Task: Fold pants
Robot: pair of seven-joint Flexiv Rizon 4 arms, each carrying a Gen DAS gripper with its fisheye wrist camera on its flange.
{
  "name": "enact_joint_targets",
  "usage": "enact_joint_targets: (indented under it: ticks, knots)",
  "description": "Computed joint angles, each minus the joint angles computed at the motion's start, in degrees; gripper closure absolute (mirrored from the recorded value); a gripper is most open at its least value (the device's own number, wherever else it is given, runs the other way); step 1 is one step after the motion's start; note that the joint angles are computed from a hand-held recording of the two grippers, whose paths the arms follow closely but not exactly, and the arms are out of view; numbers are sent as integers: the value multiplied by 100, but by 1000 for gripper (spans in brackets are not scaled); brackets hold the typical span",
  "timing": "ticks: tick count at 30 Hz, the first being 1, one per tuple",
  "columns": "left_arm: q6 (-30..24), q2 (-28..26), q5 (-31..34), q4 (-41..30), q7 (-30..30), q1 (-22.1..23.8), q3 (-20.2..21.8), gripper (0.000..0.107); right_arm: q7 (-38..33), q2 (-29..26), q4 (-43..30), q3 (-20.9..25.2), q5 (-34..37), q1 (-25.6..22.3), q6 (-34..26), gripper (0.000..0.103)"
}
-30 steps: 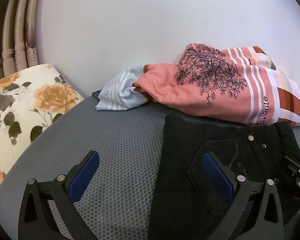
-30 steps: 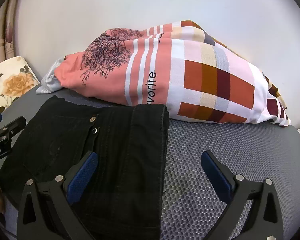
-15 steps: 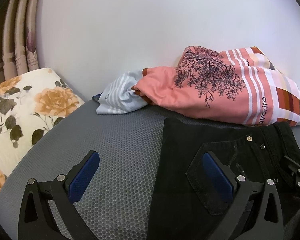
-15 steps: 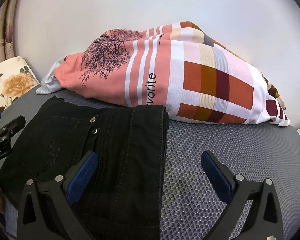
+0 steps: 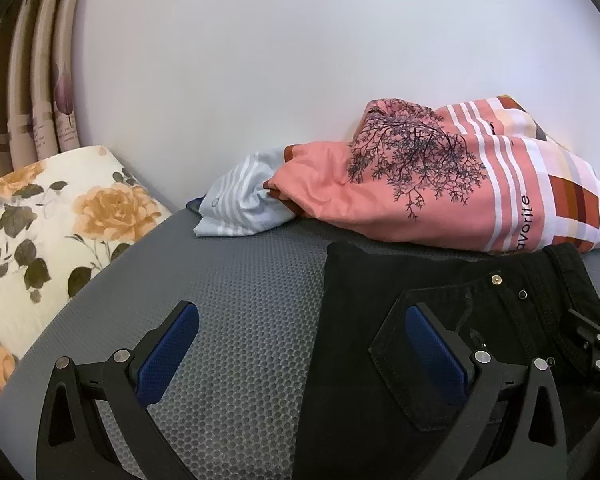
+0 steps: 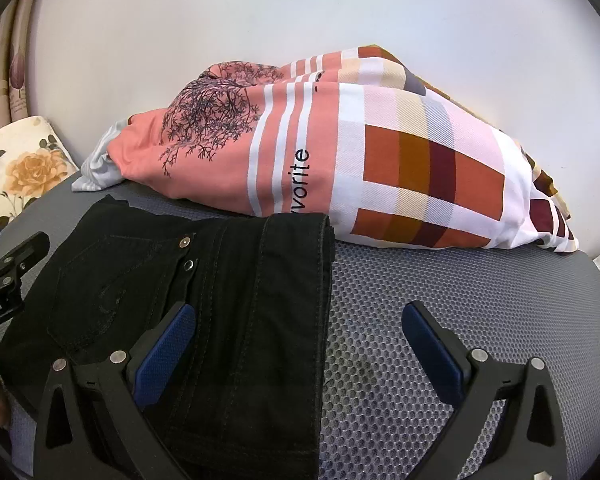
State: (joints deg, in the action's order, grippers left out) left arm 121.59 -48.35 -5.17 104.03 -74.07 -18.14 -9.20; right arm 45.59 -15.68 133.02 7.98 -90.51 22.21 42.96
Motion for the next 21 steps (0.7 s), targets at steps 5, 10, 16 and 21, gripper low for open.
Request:
enact_joint_targets:
  ticks: [5,10,16,21]
  knots:
    - [117,-4,-34,23,11,-64,60,4,0,3,0,-1,-6,-10,10,0]
    - [255,-23,-95,41,49,-136,117,4,-3,-2,0,1,42,-10,9,0]
    - [639,-43,-351,131,170,-379,307,4,-36,-23,-11,-5,97,-9,24,0]
    - [1034,-73,-917,236,376,-675,484,4,-141,-57,-37,-22,186,-20,93,0]
